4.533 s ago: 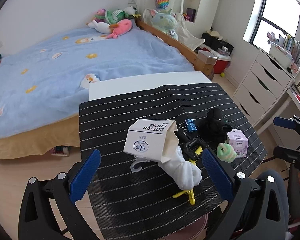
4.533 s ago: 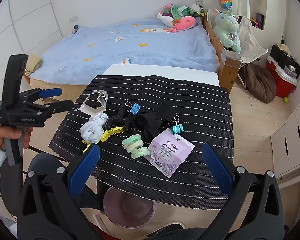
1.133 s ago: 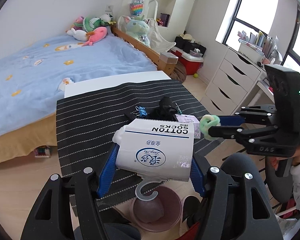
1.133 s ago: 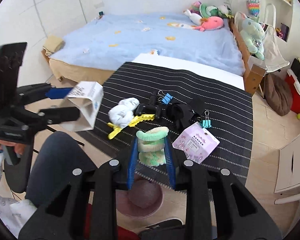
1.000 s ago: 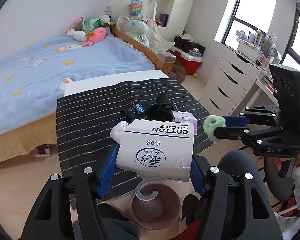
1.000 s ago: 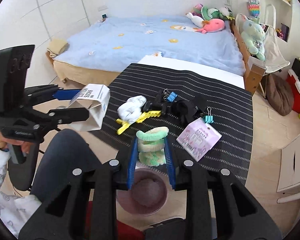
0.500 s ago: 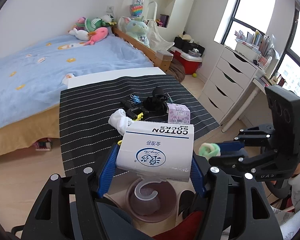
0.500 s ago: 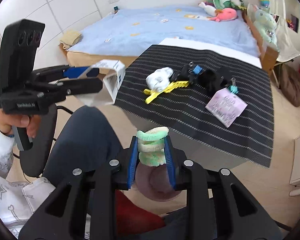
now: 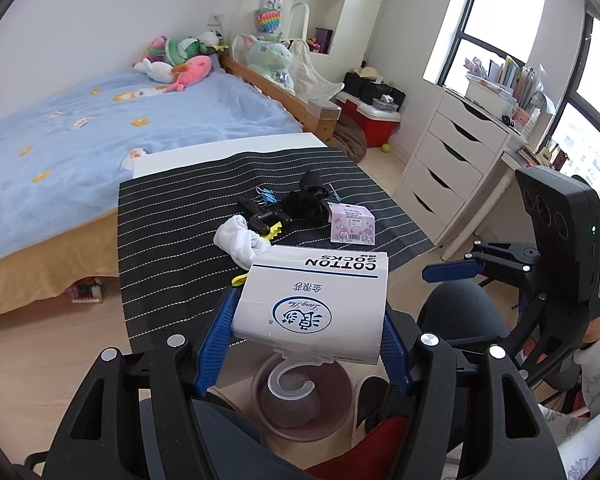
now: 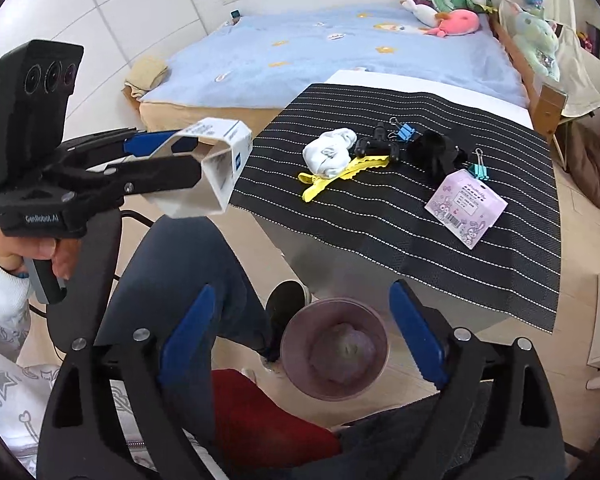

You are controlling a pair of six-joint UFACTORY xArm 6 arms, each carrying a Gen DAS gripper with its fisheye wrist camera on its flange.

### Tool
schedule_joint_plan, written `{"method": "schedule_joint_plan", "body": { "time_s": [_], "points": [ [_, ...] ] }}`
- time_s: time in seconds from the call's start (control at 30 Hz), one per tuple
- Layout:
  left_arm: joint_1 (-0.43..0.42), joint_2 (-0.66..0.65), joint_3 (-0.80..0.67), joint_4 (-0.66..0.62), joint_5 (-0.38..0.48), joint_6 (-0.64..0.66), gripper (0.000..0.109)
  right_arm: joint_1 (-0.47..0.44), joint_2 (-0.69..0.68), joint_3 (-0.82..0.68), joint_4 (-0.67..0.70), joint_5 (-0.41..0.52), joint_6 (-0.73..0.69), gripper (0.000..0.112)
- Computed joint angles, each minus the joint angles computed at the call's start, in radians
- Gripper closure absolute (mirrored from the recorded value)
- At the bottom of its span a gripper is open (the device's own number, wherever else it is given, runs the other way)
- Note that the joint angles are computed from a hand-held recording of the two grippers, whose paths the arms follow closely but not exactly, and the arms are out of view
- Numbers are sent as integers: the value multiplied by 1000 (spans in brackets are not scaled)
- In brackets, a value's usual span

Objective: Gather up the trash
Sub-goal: 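Open the right gripper over the pink bin to drop the hair ties, then open the left gripper over the pink bin to drop the socks box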

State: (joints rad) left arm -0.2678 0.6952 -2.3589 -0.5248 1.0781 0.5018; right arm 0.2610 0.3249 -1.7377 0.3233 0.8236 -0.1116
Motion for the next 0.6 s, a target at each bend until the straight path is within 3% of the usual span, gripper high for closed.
{"method": "schedule_joint_plan", "body": {
  "time_s": [0.23,0.6],
  "points": [
    [-14,-13,19,16,-4,17,46,-12,-42,42,-12,-27,33,19],
    [-61,-70,117,42,-27,74,46,-58,-165,167,-184,-119,219,16]
  ]
}}
